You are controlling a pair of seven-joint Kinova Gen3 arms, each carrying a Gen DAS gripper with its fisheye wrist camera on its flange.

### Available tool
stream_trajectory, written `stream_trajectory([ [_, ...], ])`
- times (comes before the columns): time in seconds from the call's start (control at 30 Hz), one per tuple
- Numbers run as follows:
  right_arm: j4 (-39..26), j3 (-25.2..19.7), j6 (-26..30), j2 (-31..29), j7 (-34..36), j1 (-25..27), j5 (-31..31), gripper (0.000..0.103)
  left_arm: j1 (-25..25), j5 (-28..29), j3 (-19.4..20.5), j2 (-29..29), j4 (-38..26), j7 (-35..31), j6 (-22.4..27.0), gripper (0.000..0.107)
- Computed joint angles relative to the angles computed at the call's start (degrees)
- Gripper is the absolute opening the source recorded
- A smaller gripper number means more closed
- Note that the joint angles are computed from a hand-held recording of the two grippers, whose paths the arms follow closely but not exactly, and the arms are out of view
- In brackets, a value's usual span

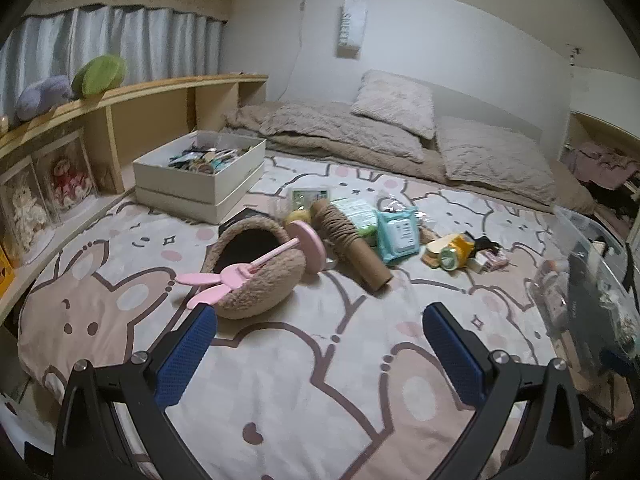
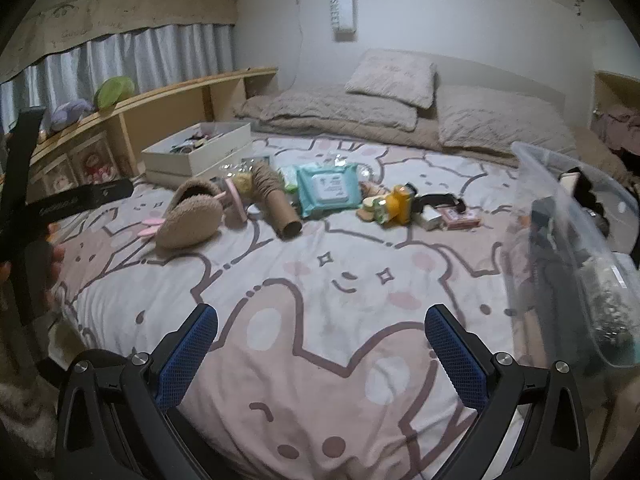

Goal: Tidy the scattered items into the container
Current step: 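Move both tools toward the scattered items on the sheet, then grasp the pink bunny stand by its stem with the left tool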

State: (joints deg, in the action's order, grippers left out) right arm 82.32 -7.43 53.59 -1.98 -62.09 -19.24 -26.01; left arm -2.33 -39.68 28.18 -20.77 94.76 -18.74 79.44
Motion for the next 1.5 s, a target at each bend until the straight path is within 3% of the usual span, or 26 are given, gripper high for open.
stream_trajectory([
  [0.2,-2.9,-0.6,2.0,3.4,1.1,-0.2,0.1,0.103,-1.0,2.2,-6.1,-0.2,1.9,-1.4,-3.6,0.103],
  [0.43,-9.7,-1.6,6.4,10.4,1.2,1.1,-2.5,0.103,-3.3,1.4,-10.2,2.5,2.1,-1.8,-6.2,0.103],
  [0.73,-20.8,-2.9,13.6,20.5,-4.6,1.7,-0.9,0.103,0.5,-3.0,-13.3,10.4,-1.0,-7.4,-4.5,0.103],
  [0.83,-23.8,-3.4,15.5,23.4,-5.9,1.3,0.2,0.103,2.3,-4.9,-14.3,14.8,-3.3,-9.5,-0.8,0.103],
  [1.07,-19.7,-4.4,8.2,23.6,-4.9,1.2,0.6,0.103,5.6,-7.0,-19.8,21.2,-6.0,-11.2,0.6,0.103],
  [1.33,-21.1,-5.0,10.5,25.3,-5.2,1.7,0.2,0.103,8.8,-8.6,-26.4,29.9,-9.3,-14.7,3.8,0.103],
  [1.5,-19.0,-5.2,8.4,24.0,-3.9,2.2,-0.6,0.103,9.2,-8.7,-29.4,33.6,-10.7,-17.4,4.5,0.093],
])
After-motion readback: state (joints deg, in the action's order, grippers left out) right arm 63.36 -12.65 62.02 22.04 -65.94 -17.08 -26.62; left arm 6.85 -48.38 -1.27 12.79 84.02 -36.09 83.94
